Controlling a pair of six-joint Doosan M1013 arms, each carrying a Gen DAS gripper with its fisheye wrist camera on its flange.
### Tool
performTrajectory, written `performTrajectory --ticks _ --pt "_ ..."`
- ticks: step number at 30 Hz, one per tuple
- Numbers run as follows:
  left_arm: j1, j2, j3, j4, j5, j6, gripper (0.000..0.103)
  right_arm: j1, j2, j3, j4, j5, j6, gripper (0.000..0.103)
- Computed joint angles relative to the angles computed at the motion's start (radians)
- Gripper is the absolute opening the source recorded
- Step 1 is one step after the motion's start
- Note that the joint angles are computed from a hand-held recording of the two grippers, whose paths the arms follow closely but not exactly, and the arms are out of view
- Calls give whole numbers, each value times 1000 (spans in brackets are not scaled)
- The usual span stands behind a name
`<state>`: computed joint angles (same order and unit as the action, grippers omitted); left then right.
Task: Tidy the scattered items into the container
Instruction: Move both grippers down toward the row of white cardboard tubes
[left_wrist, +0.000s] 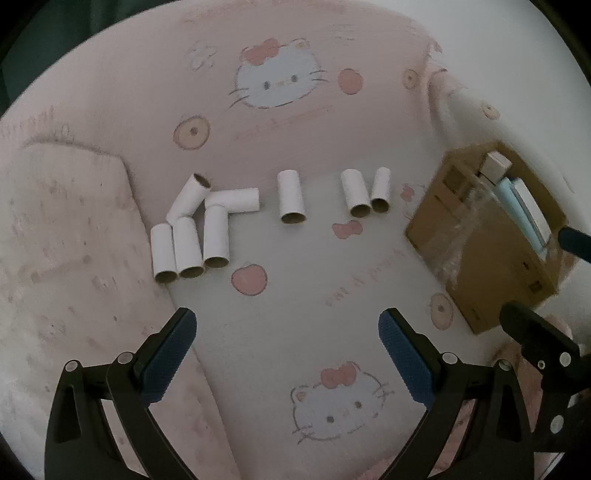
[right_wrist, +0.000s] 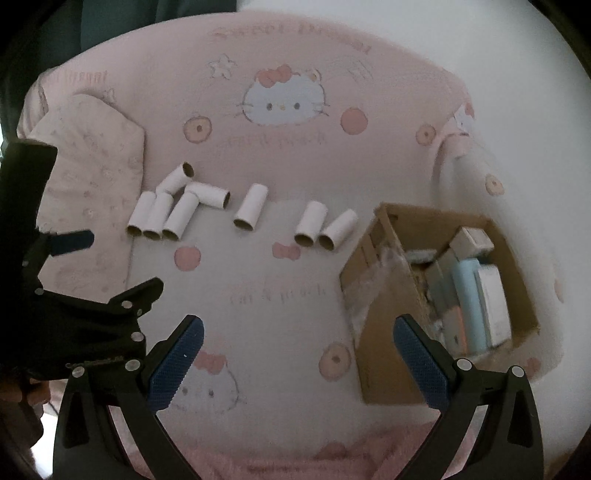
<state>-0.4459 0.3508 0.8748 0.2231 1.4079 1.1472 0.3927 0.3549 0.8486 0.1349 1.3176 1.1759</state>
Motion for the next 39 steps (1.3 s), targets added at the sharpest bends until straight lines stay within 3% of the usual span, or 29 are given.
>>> performTrajectory --ticks 4,7,11,15,20,23,28,30,33,39 --pt "17 -21 66 3 -77 -33 100 0 -18 80 54 -143 -4 102" --pt "21 -43 134 47 -164 -57 100 21 -31 147 19 -266 -7 102" --pt "34 -63 211 88 -259 -116 100 28 -29 205 61 -360 -94 102" --pt "61 -64 247 68 -304 -167 100 28 -9 216 120 -396 -114 102" --pt "91 -51 250 10 -362 -131 100 30 47 184 213 -402 -115 102" --pt "114 -38 243 -88 -439 -75 100 43 88 145 161 -404 -61 102" --pt "138 16 200 -234 -498 -1 98 67 111 160 -4 -535 12 102" --pt "147 44 181 -281 -510 20 94 82 123 170 -107 -585 41 94" --pt "156 91 136 -314 -486 36 87 87 167 121 -152 -539 55 82" --pt "170 165 63 -363 -467 25 75 79 237 31 -111 -476 120 81"
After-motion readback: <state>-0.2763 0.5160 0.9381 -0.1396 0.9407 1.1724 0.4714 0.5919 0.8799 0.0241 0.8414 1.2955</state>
